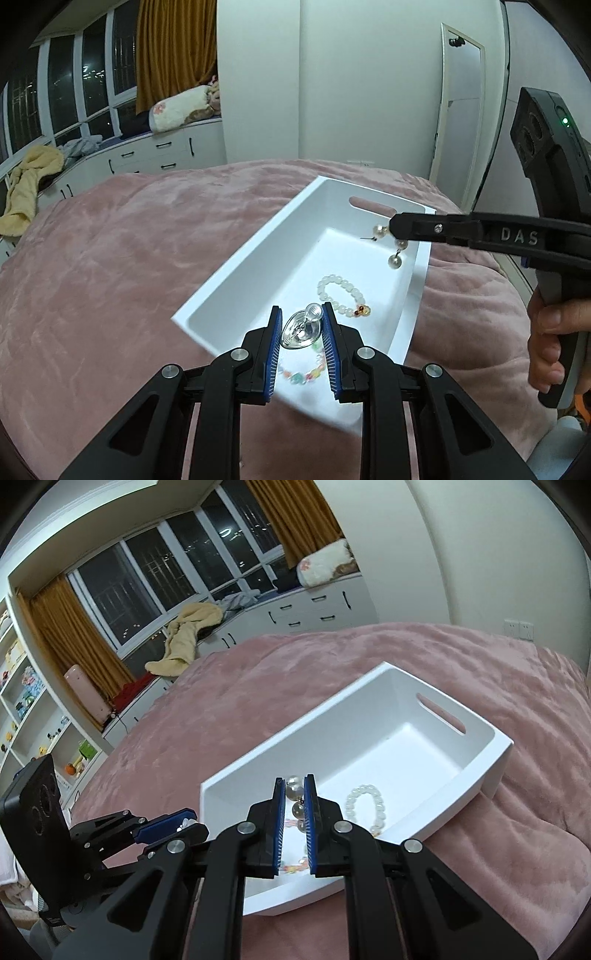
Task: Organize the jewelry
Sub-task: 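Carry both pieces into the white box and open both tools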
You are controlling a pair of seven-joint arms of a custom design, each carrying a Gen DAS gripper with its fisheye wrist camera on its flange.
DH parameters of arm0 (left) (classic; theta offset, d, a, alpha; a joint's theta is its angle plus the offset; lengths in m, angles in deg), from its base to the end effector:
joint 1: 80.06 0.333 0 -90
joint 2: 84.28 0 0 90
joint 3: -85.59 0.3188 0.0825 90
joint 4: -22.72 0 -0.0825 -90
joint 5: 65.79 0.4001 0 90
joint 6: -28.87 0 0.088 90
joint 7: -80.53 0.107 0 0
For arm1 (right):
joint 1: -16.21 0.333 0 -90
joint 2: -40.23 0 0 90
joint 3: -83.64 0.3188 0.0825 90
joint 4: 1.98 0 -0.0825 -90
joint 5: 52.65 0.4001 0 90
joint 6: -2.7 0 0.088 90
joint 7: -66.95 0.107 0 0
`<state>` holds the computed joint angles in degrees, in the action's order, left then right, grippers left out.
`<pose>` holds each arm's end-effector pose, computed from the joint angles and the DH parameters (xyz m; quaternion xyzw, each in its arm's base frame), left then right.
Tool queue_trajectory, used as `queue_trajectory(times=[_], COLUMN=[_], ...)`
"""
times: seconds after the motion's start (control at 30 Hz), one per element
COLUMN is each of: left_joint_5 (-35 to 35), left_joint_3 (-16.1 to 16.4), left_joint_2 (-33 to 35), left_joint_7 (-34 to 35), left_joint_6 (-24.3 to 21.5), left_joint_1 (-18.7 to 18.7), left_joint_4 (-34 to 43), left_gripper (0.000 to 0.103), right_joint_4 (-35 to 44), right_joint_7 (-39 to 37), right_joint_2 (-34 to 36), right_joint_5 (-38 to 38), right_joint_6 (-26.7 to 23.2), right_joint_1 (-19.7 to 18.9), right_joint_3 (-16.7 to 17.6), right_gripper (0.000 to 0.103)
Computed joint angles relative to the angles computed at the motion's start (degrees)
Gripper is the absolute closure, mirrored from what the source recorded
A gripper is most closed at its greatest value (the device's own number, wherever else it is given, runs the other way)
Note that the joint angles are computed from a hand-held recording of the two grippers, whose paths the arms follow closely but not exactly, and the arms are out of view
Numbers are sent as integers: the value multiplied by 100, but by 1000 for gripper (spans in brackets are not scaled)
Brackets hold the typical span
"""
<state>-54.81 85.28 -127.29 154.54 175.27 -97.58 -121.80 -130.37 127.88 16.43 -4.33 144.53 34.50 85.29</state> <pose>0.3695 -0.1222 0.6094 -0.6015 0.6980 -0.2968 0.2506 0.4602 0.1666 0.6040 -0.7333 0.5127 -0.0044 0.4465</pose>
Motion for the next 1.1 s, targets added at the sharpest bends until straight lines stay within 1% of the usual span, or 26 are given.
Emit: queue_trajectory(times=[0.17,0.37,0.6,0.63,0.7,0.77,0.83,0.87,0.9,0.93,0.97,1.07,1.1], left_joint_5=[-57,-112,-246,-270,-221,-205,-206,-211,-217,-204,-207,-160,-160], left_joint_3=[-31,-138,-207,-200,-267,-305,-315,-306,-299,-306,-292,-281,-258], left_joint_2=[474,931,1319,1365,1398,1370,1323,1311,1269,1211,1186,966,865], left_joint_7=[22,-35,-106,-104,-182,-253,-300,-300,-301,-317,-310,-351,-353], left_joint_6=[111,125,140,159,187,208,205,201,201,191,174,156,148], left_joint_1=[-33,44,88,93,164,178,169,155,139,137,121,120,109], left_joint_4=[169,341,456,482,506,500,488,490,468,440,436,346,303], left_gripper=[77,77,76,75,56,48,47,46,45,43,37,34,32], right_joint_4=[176,369,391,390,436,472,478,488,494,493,452,449,444], right_joint_7=[-103,-212,-412,-425,-461,-421,-404,-395,-445,-518,-532,-537,-511], right_joint_2=[365,687,823,826,857,884,882,883,872,854,788,702,663], right_joint_5=[59,169,350,351,422,403,342,322,396,449,402,425,382], right_joint_6=[-47,-176,-324,-328,-416,-443,-420,-415,-474,-505,-395,-327,-294], right_joint_1=[-29,-78,-146,-166,-191,-233,-264,-270,-255,-243,-245,-222,-225], right_joint_3=[-71,-84,-120,-119,-146,-136,-105,-96,-120,-132,-84,-73,-60], right_gripper=[93,93,92,92,91,90,85,79,63,52,36,35,30])
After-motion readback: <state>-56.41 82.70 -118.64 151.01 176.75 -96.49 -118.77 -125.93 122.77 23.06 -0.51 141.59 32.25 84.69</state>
